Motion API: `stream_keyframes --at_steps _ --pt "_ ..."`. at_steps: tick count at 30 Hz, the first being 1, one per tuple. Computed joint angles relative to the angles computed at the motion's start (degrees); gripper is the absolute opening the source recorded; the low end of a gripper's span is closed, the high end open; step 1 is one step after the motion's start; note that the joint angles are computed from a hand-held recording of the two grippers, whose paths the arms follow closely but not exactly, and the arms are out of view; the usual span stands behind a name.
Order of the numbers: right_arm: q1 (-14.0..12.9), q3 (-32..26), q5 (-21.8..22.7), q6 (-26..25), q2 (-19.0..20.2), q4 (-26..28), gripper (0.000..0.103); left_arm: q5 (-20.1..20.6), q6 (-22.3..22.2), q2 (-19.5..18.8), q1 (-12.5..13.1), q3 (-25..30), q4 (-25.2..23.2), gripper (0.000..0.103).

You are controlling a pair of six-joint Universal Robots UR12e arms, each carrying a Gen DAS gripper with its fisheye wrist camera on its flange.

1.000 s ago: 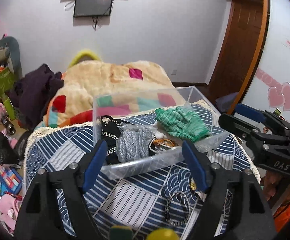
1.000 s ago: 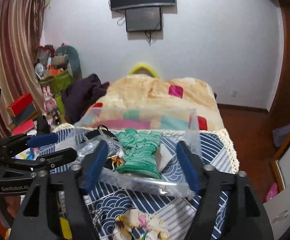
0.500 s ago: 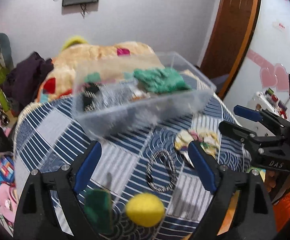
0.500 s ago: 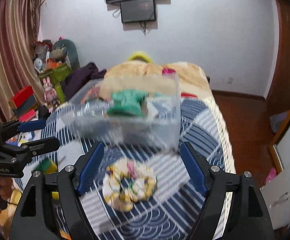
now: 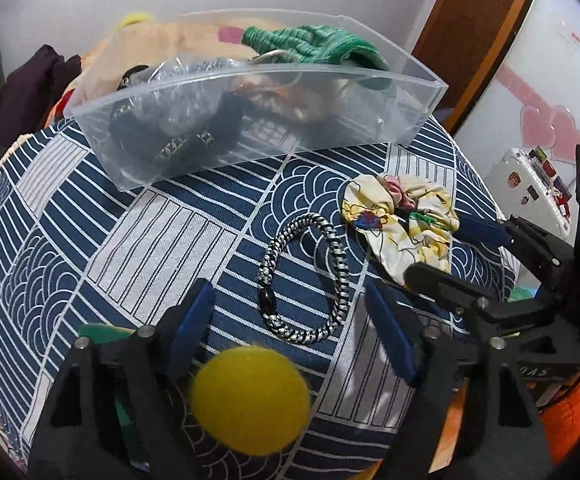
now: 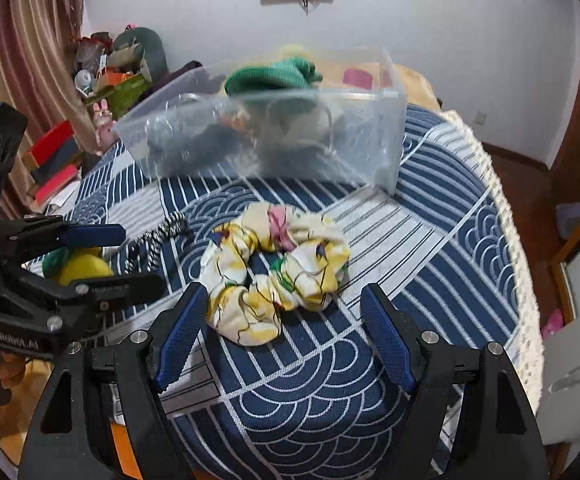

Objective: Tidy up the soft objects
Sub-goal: 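Grasp the braided hair tie with the left tool while the right tool grasps the floral scrunchie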

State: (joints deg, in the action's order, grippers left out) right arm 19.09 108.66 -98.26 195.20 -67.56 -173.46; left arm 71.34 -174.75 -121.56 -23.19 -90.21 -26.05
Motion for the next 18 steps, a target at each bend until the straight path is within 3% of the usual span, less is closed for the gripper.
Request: stream_keyframes --at_steps 1,4,6,7,9,12,18 --pt "0.17 -0.03 -0.41 -0.39 0.06 -0.01 0.076 0.31 -0.1 -0.08 -0.03 0.04 0.5 0.072" --pt "0.51 0.0 -1.08 -1.73 0.23 -0.7 0.059 -0.11 -0.14 -0.18 0.0 0.08 1.07 0.056" --pt "0.37 0.35 -0.28 -2.51 0.25 -1.98 0.041 -1.09 0.7 -0.16 0.08 0.15 0.92 0.034" --pt "0.25 0.53 0.3 -2.8 0.23 -2.63 0.036 -1.36 0.97 -0.34 0.01 0.32 0.95 0.031" --pt "0.04 0.8 1.44 -2.87 0.29 -3.81 0.019 -2.78 1.46 -0.31 0.12 0.27 0.98 0.015" --pt "0.17 1.28 0.88 -2.92 0.18 -5.28 0.013 -3.51 1.83 -0.09 0.26 -0.05 1.93 0.014" --pt "0.47 1.94 -0.22 -2.9 -0.53 -8.6 0.011 -3.99 1.16 1.07 0.74 -1.34 6.53 0.014"
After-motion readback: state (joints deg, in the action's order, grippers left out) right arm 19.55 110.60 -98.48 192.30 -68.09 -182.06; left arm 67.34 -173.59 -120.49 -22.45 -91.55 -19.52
